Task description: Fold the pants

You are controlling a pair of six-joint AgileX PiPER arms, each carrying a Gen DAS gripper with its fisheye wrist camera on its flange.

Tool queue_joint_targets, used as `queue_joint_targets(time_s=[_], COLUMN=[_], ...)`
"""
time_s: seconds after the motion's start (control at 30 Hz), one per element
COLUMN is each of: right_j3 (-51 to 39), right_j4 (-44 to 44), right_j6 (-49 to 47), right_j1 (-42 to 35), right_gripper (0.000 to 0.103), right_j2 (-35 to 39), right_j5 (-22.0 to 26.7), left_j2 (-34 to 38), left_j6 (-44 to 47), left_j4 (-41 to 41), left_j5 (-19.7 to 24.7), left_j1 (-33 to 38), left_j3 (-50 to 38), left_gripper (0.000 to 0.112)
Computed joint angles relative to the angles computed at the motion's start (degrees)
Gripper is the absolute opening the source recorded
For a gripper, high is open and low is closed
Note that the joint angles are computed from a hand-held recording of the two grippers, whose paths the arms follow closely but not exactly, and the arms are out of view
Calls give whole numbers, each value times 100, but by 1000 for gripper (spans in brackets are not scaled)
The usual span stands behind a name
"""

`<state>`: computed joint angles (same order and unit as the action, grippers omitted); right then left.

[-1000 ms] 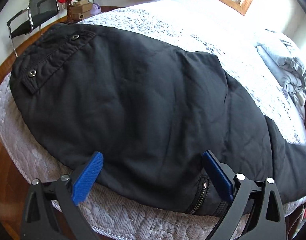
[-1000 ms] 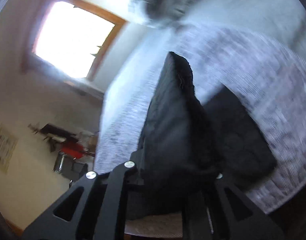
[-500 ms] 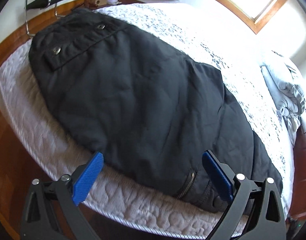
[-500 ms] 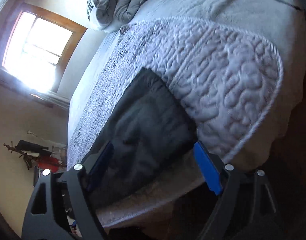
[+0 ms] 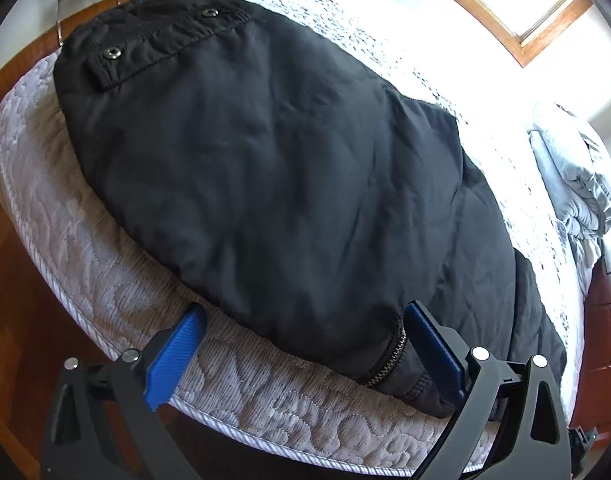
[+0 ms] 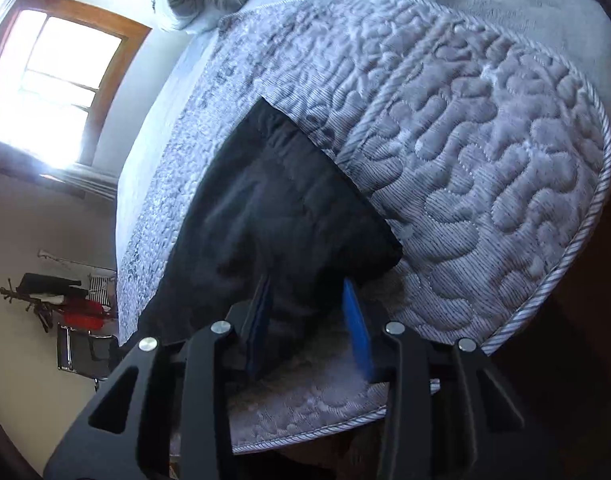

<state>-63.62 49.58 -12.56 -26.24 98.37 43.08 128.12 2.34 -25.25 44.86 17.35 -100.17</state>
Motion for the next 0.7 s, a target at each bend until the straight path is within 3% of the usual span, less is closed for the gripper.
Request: queue_joint_targets(time_s=[0.07,0.27,0.57,0.7], right_j3=[285,1111,624,163], right_j4=[148,1538,3540,3790], right_j6=[-231,-1451,-3077,-3166], right_j1=[-171,-477,-2,166], right_gripper=[66,68,66,65], right_j2=[-236,-319,901,1322], right_j5=[-22,189,-129,-209], left_j2=[-74,-348,-254,-130], left_j6=[93,65,-114,-250], left_j4=[-35,10,211,388], left_j5=[22,-267,-96,-59], left_j1=[109,177,296,337], left_j3=[48,398,325,165], left_gripper=[99,99,99,99])
